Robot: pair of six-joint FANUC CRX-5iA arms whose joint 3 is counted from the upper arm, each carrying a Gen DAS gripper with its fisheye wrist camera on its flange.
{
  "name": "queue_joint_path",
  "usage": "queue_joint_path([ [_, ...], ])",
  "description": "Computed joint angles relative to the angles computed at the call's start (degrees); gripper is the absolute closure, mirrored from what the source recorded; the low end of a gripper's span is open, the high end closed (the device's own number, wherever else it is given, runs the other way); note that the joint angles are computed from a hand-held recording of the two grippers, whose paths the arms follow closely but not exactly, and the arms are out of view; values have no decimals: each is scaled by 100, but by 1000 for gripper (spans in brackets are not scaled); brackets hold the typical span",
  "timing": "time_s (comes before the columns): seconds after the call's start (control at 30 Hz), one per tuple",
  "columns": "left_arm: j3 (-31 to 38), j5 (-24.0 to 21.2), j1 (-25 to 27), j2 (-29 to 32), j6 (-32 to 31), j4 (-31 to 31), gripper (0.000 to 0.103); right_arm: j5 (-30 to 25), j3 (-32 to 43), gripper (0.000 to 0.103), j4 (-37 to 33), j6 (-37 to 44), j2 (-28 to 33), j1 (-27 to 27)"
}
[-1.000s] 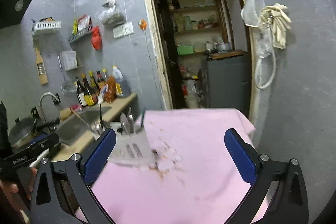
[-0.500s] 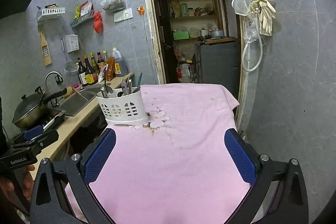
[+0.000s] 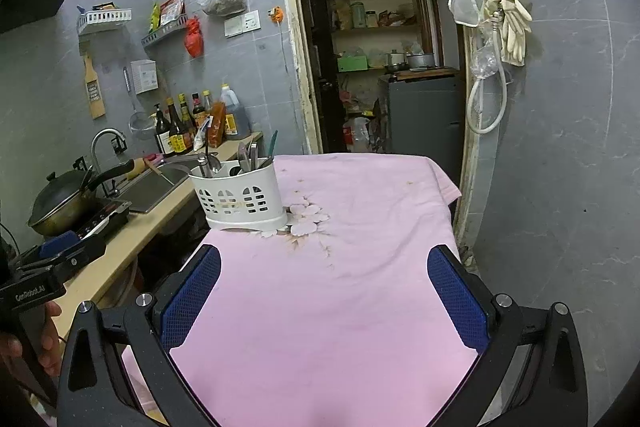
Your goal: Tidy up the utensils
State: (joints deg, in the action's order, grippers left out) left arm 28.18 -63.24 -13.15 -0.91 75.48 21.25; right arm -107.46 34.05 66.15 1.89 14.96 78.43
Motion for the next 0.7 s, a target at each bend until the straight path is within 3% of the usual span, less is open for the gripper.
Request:
queue_joint_path([
  [0.7, 167, 5, -30, 105, 217, -101, 0, 18, 37, 1, -12, -22, 42, -24],
])
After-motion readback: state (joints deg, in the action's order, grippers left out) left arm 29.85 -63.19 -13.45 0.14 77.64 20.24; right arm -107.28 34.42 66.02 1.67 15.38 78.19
